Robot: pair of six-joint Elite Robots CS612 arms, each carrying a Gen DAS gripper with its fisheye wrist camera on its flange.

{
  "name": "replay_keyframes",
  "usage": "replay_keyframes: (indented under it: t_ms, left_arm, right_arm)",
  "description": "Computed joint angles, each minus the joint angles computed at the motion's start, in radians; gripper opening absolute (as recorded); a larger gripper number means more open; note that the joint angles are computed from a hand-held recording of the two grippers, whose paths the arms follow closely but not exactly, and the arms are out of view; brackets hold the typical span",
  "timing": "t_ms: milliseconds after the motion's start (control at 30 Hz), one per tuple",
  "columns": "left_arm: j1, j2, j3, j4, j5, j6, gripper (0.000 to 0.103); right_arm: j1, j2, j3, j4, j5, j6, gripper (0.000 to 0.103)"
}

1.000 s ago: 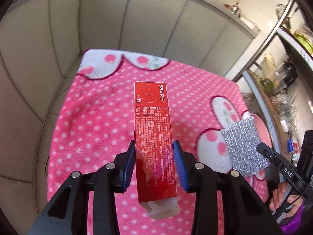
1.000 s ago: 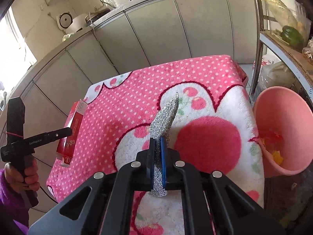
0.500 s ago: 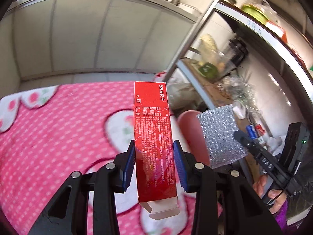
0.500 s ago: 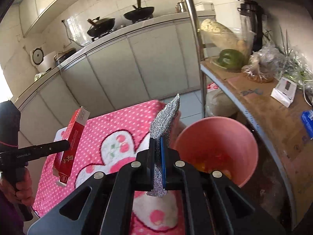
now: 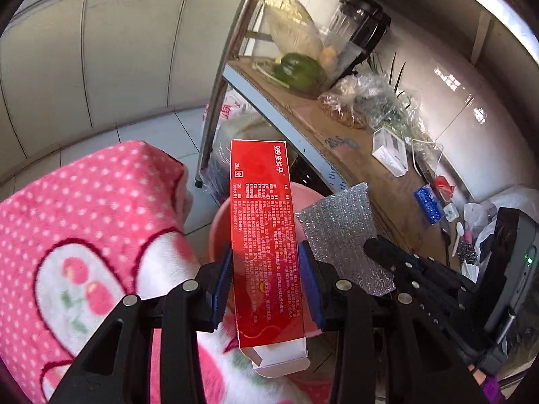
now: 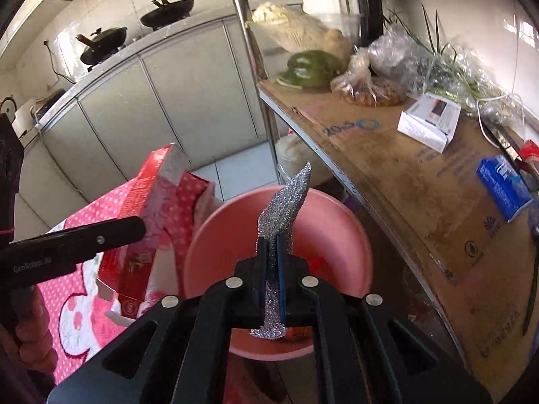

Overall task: Collect trash
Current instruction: 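Lift the red box and silver scouring pad with both tools toward the pink bucket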

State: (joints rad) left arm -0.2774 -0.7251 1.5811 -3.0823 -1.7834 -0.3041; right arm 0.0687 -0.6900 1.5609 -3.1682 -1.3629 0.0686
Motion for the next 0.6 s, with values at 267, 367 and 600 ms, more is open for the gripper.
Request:
replay_keyframes:
  t_ms: [267,367,600]
  left_arm:
    - [-0.020,0.064,-0.067,0.048,-0.024,-0.009,0.038]
    - [-0.026,0.074,-0.072,0.034,-0.033,-0.017,0.044]
    - [-0.028,0.049,-0.036,-0.022,-0.008,0.002,0.054]
  right_arm:
    - [0.002,0.016,-0.018,0.048,-0.035,-0.008,0.006]
    - [0.000,0.018,-0.023,0.065,-0.032,-0.003,0.007]
    - [0.003,0.008,-0.016,0.058,-0.061,-0.021,0.008]
